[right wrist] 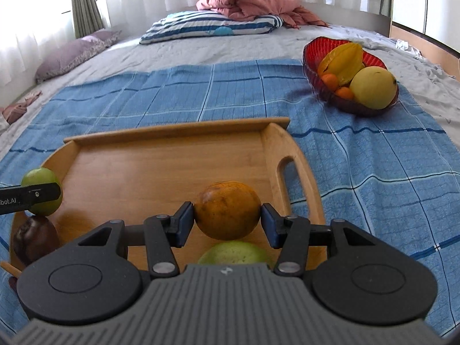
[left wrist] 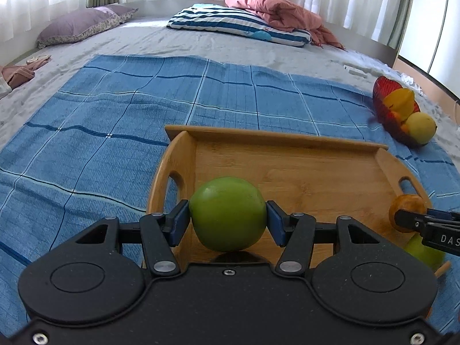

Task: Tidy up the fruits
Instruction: 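Lower the green apple onto the tray with the left tool while the right tool lowers the orange there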

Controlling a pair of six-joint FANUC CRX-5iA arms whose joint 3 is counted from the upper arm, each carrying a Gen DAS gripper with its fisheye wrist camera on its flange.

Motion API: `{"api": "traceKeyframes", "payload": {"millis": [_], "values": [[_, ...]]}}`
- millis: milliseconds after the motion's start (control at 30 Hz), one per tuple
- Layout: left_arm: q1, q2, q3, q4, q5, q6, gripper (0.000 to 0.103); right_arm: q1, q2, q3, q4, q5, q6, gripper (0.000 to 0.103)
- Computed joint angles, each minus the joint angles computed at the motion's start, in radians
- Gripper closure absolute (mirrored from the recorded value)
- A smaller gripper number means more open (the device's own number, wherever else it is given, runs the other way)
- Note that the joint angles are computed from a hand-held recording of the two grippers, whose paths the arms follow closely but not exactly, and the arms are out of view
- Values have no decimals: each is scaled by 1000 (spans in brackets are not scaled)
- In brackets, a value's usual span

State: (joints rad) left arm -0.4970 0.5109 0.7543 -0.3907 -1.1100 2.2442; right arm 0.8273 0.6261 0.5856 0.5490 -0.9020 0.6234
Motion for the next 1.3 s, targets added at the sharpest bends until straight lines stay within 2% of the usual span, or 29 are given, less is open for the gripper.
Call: {"api": "traceKeyframes", "payload": {"millis": [1067, 1300], "values": [[15, -19, -51, 20, 36, -4, 48, 6, 1, -8, 9, -3, -20, 46], [12, -23, -55, 12, 36, -1, 48, 5, -1, -12, 10, 1, -23, 42]]}}
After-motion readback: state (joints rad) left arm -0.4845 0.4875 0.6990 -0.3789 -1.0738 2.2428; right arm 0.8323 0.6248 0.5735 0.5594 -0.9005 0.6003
